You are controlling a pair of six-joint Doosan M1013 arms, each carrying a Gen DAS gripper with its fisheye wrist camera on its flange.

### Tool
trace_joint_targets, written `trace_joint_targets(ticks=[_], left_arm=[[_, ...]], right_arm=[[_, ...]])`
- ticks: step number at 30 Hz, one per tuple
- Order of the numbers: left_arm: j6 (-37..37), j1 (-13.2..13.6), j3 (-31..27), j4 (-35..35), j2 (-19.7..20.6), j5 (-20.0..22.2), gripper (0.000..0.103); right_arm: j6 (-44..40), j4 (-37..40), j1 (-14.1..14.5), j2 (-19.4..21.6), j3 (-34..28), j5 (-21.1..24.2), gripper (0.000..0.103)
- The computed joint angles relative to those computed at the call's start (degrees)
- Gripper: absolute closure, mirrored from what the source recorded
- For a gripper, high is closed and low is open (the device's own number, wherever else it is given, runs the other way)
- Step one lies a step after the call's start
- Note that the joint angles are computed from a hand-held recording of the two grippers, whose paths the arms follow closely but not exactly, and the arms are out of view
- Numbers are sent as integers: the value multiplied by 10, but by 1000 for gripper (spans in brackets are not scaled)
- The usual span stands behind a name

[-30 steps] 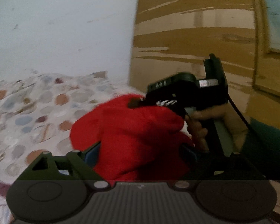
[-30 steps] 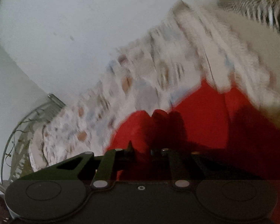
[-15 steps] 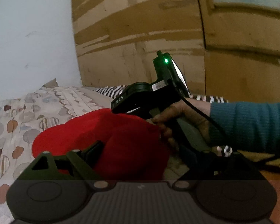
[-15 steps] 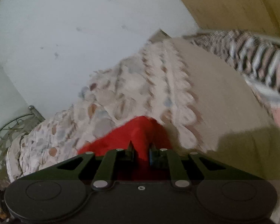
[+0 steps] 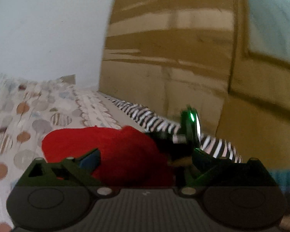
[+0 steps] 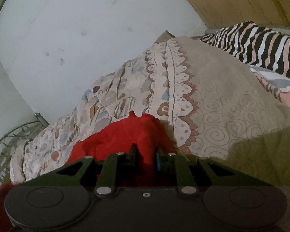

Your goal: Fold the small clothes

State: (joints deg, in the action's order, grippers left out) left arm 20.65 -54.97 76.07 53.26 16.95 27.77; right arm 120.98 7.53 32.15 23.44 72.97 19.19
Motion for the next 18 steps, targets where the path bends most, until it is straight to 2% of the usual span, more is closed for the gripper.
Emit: trace_joint_targets(ticks=[5, 7, 9, 10, 12, 13, 15, 18], left_arm=[[-223, 14, 7, 39, -10, 50, 1], [-262, 24, -5, -13, -6, 90, 1], [-268, 37, -13, -70, -2, 109, 1], [-271, 44, -10, -88, -1, 101, 1], [-223, 55, -12, -155, 4, 99, 1], [-196, 59, -10, -180, 6, 91, 0], [-190, 60, 12, -167, 4, 55, 0], [-160, 66, 28, -206, 6, 20, 0]], right_arm=[[9, -6, 1, -5, 16, -29, 83], [27, -30, 3, -6, 18, -32, 83], [49, -62, 6, -6, 19, -34, 82], [58, -73, 7, -6, 19, -36, 82], [68, -86, 8, -7, 22, -40, 81], [70, -88, 8, -8, 23, -43, 81], [76, -92, 9, -8, 26, -49, 81], [78, -80, 7, -11, 37, -68, 80]])
